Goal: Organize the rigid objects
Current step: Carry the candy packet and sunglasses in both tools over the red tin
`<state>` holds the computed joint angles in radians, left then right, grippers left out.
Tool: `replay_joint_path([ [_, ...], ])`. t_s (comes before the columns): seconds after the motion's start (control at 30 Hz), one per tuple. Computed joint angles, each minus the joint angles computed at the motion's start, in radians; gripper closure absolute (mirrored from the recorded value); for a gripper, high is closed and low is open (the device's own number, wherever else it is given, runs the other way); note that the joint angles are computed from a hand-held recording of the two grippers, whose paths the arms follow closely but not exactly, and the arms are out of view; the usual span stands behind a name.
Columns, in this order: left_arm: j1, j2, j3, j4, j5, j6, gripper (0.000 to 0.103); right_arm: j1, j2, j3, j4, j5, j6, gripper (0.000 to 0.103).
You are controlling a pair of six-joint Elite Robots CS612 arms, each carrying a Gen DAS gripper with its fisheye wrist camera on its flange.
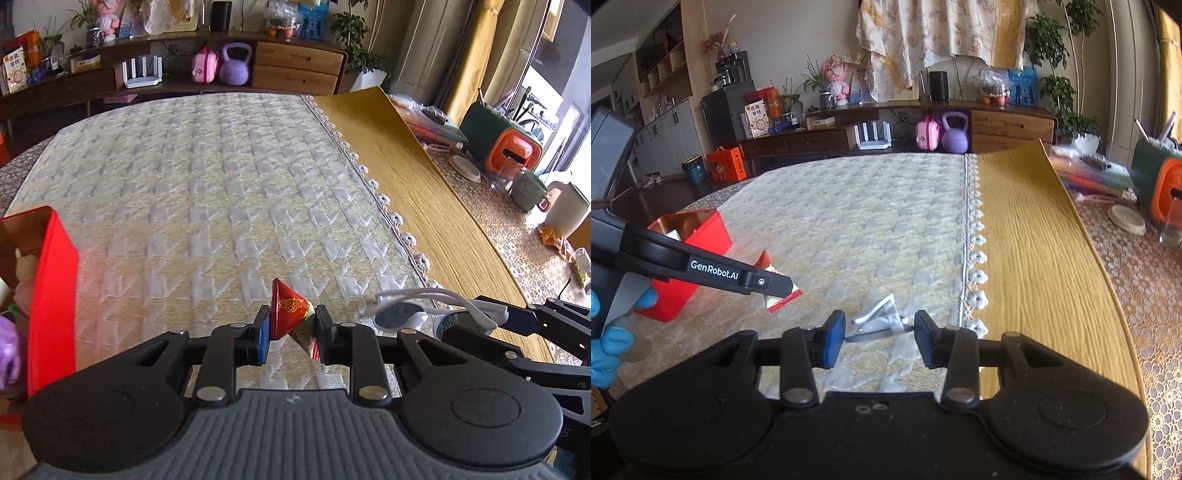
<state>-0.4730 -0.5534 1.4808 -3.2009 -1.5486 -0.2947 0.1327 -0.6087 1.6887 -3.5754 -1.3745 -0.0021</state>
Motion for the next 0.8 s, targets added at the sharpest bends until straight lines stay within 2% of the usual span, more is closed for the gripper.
replay_joint_path([
  [0.27,0.026,-0.049,0.071,-0.050,-0.022,0.023,0.079,0.023,-0.019,0.002,-0.020,-0.016,-0.015,0.065],
  [0.3,0.031,-0.056,0.080,-0.052,-0.024,0.023,0.079,0.026,-0.021,0.001,-0.019,-0.014,-0.020,0.099],
  [0.33,0.035,-0.062,0.088,-0.056,-0.026,0.024,0.079,0.031,-0.024,-0.002,-0.008,-0.027,-0.018,0.095],
  [0.37,0.039,-0.067,0.097,-0.063,-0.027,0.024,0.079,0.032,-0.024,-0.005,-0.003,-0.018,-0.014,0.100],
  [0.47,0.051,-0.081,0.122,-0.085,-0.025,0.024,0.079,0.038,-0.024,-0.022,0.054,-0.015,-0.050,0.101],
  [0.53,0.059,-0.087,0.134,-0.094,-0.024,0.017,0.079,0.042,-0.017,-0.028,0.051,-0.041,-0.043,0.100],
  [0.6,0.066,-0.092,0.146,-0.104,-0.023,0.012,0.079,0.038,-0.012,-0.030,0.054,-0.032,-0.018,0.099],
  [0.67,0.073,-0.095,0.154,-0.109,-0.023,0.006,0.079,0.046,-0.012,-0.026,0.054,-0.063,-0.022,0.100],
  [0.8,0.085,-0.098,0.165,-0.119,-0.034,-0.003,0.079,0.055,-0.021,-0.019,0.047,-0.069,-0.029,0.101],
])
